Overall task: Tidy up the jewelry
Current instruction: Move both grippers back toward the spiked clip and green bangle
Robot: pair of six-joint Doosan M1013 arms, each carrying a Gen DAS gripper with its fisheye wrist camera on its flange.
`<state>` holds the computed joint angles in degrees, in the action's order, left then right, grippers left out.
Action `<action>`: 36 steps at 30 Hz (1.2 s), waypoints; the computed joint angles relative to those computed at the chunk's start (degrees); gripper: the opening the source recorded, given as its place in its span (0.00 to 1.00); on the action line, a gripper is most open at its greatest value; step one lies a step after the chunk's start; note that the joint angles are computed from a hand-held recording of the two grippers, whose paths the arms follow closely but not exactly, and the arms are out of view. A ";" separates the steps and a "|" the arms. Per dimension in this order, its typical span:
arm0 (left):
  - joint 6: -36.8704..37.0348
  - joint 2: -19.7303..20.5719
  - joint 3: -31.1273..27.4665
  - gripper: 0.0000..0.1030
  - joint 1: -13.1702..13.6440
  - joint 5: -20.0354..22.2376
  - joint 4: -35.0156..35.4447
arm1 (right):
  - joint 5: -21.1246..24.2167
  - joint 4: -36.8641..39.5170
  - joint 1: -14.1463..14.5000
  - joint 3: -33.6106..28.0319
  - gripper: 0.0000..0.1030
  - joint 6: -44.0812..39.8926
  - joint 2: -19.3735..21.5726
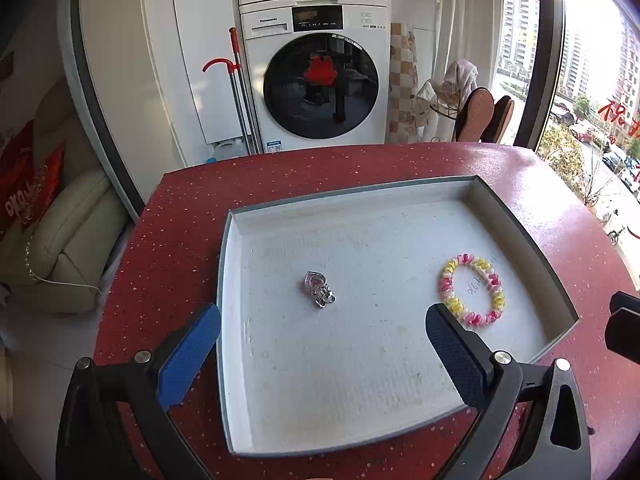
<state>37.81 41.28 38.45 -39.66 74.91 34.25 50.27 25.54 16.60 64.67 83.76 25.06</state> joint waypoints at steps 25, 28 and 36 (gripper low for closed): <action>0.51 -14.08 26.06 1.00 -6.06 -8.03 1.94 | 5.51 -5.78 1.15 15.62 0.85 2.02 -8.34; 2.69 -14.02 26.42 1.00 -6.12 -8.93 1.86 | 5.35 -7.90 1.70 15.66 0.85 3.25 -8.12; 7.53 -13.67 26.53 0.99 -5.36 -9.76 -1.66 | 6.76 -12.91 2.88 13.75 0.84 7.60 -6.18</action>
